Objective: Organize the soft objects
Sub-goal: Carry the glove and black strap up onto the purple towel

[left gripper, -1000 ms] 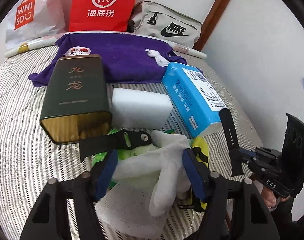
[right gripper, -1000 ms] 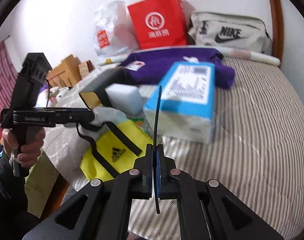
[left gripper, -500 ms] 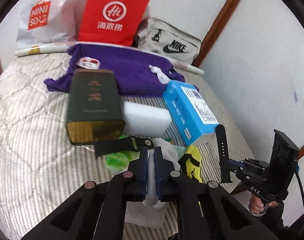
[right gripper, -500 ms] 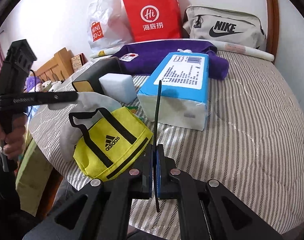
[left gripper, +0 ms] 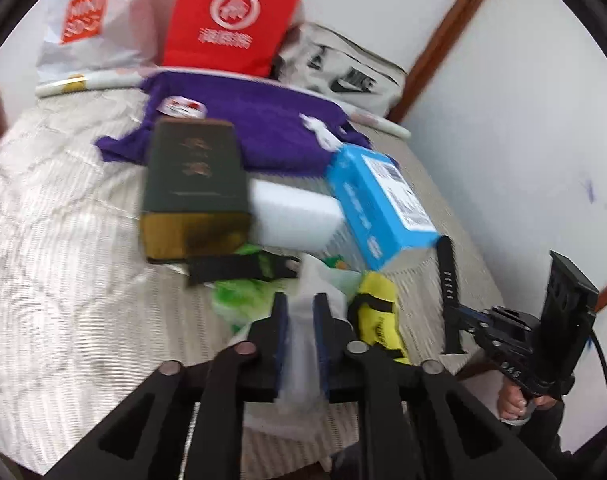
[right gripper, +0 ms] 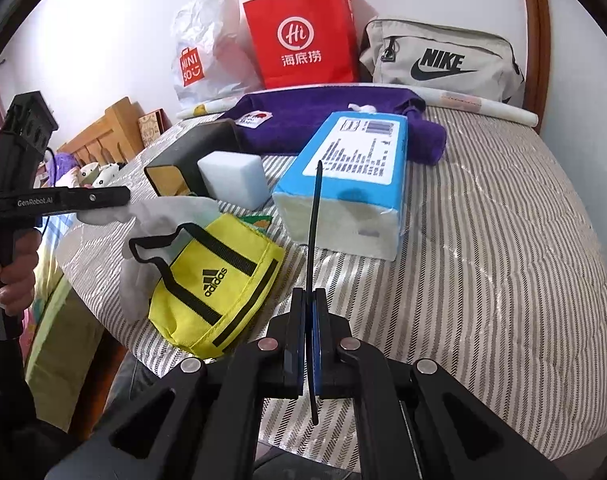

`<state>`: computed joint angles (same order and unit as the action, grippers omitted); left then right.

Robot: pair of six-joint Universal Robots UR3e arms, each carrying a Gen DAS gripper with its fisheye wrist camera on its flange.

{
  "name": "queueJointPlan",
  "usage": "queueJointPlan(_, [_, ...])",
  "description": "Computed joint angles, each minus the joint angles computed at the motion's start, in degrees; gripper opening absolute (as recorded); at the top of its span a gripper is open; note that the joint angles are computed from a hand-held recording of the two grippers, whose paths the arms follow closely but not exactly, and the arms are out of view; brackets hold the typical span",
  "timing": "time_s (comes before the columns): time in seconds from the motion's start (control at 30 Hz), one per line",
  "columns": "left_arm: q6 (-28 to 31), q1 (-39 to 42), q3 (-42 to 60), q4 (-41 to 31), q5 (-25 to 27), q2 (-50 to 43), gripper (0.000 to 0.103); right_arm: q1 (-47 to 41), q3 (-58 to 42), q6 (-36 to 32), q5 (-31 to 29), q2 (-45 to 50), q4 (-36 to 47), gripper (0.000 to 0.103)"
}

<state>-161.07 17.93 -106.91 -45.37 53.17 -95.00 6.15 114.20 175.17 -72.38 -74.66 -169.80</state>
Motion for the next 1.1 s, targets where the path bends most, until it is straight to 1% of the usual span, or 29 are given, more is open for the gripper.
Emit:
queueJointPlan(0.03, [-0.1,-0.86,0.83,-0.37,-0.2,-0.93,0.036,0.12,0.0,-0.01,0.02,0.11,0.05,0.003])
queueJointPlan(0.07, [-0.37,-1.69,1.42,0.06,-0.04,-1.71,0.042,0.28,-0.03,-0.1,0.02,0.23,0.19,0.003])
queueJointPlan(0.1, [-0.83,-2.64,1.88,0.75,0.73,-2.33,0.052,0.44,-0.07,-0.11,-0.09,0.33,0.26,0.003])
queueJointPlan(0.2, [-3.22,-5.95,3.98,3.09,5.02,-4.95,0.053,0.75,-0.11,-0.06,-0.25,0.54,0.42,0.003])
queueJointPlan(0.27, [-4.17,-7.35,5.07,3.96,6.68,-6.85,0.051,0.74,-0.11,0.08,0.06,0.74,0.41,0.003])
queueJointPlan(0.3, [-4.09,-7.78,5.54,3.91,7.32,-7.6,0.037,0.78,-0.34,0.07,0.22,0.97,0.64,0.003])
queueJointPlan(0.33, [-3.78,-8.16,5.98,3.62,8.13,-8.27,0.018,0.88,-0.28,0.13,0.15,1.05,0.52,0.003])
queueJointPlan(0.37, [-3.65,-8.06,5.87,3.59,7.99,-8.36,0.012,1.01,-0.27,0.14,0.06,1.16,0.52,0.003])
queueJointPlan(0.5, [-2.67,-2.75,1.85,3.3,0.05,-3.56,0.01,1.03,0.44,-0.08,-0.09,0.63,0.16,0.003])
queueJointPlan(0.57, [-2.78,-1.45,1.36,3.3,-0.63,-1.18,0.01,0.81,0.71,-0.07,0.14,0.21,0.12,0.003])
queueJointPlan(0.67, [-1.94,1.05,1.74,0.77,-3.3,1.9,0.01,0.82,0.66,-0.09,0.42,-0.19,-0.04,0.003])
queueJointPlan(0.87, [-1.49,2.87,3.27,-0.81,-3.27,4.63,0.01,1.0,0.63,-0.03,0.47,-1.51,-0.21,0.003])
queueJointPlan(1.03, [-1.66,5.32,2.33,-1.24,-5.98,6.87,0.01,0.8,-0.42,0.01,-0.03,-3.03,0.75,0.003])
queueJointPlan(1.1, [-2.45,5.47,3.02,-0.87,-5.23,6.99,0.01,0.5,-1.41,-0.22,0.17,-3.75,2.01,0.003])
